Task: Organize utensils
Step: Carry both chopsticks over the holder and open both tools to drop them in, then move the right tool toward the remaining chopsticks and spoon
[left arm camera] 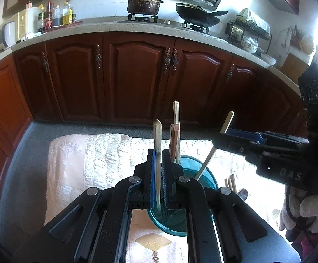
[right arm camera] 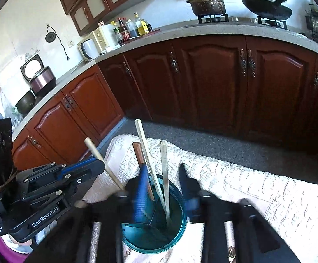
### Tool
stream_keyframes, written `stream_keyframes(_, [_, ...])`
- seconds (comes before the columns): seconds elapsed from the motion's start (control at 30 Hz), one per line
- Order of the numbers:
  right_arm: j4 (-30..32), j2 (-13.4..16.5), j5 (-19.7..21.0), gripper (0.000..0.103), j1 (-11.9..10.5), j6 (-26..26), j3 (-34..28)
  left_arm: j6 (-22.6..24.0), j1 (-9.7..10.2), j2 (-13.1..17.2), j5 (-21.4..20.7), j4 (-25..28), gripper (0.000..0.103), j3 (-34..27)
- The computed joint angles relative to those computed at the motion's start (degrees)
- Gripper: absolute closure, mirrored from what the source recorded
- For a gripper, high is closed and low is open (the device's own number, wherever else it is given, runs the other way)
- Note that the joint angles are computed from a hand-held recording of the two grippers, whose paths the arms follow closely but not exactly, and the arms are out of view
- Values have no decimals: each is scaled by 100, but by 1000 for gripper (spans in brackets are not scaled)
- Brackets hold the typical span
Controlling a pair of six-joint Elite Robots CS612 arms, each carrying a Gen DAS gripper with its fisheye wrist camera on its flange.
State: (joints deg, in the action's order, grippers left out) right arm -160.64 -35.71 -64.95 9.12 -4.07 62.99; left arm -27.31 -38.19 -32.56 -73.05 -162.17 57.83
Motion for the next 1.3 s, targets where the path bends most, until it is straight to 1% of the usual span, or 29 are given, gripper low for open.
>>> stream_keyframes(0.07, [33, -26, -22, 70, -5, -19, 40, -26, -1, -20, -18, -25, 93, 34])
stream_keyframes(0.1, [-5, -51, -13, 70, -16, -2, 94, -33, -3, -34, -32, -53, 87, 61])
stream_keyframes(0.13, [-51, -75, 0, 70, -26, 26, 144, -32, -4, -58, -61, -108, 78, 111])
stream_keyframes(0.2, [-160, -138, 60, 70, -60, 108, 276, -10, -9, -105, -83, -228, 70, 208])
stream_keyframes(0.37, [-378, -386, 122, 69, -162, 123, 791, 46, -69, -258, -42, -451, 68, 502])
stream_keyframes(0.47, [-405, -558, 15, 69, -232, 31, 1188, 37, -125, -364, -129, -623, 68, 754])
stream_keyframes(0.53, [-390, -633, 19, 69, -281, -15, 1407, 65, -173, -405, -189, -710, 65, 903])
stream_keyframes(0.6, [-344, -697, -70, 69, -333, -94, 1655, 97, -230, -434, -246, -757, 64, 1050])
stream_keyframes(0.67, [-315, -723, -263, 69, -377, -152, 1872, 69, -290, -442, -299, -753, 64, 1168])
stream_keyframes(0.73, [-182, -699, -413, 70, -423, -133, 1995, -8, -338, -425, -419, -731, 64, 1256])
stream_keyframes(0.77, [-101, -677, -477, 74, -446, -111, 2046, -64, -360, -402, -497, -687, 64, 1285])
stream_keyframes(0.8, [-50, -653, -539, 75, -464, -79, 2093, -130, -378, -365, -582, -622, 64, 1290])
stream_keyframes(0.93, [-165, -563, -405, 77, -535, 118, 2207, -432, -413, -205, -871, -368, 64, 1216])
stream_keyframes(1.03, [-177, -456, -406, 78, -507, 166, 2065, -683, -455, -44, -880, -266, 64, 1100])
stream_keyframes(1.17, [-215, -280, -714, 78, -426, 168, 1792, -866, -504, 119, -823, -147, 64, 925])
stream_keyframes(1.23, [-33, -171, -829, 78, -402, 179, 1580, -917, -522, 196, -796, -89, 64, 841])
stream_keyframes(1.3, [120, -100, -855, 78, -389, 155, 1442, -949, -518, 248, -790, -8, 64, 776])
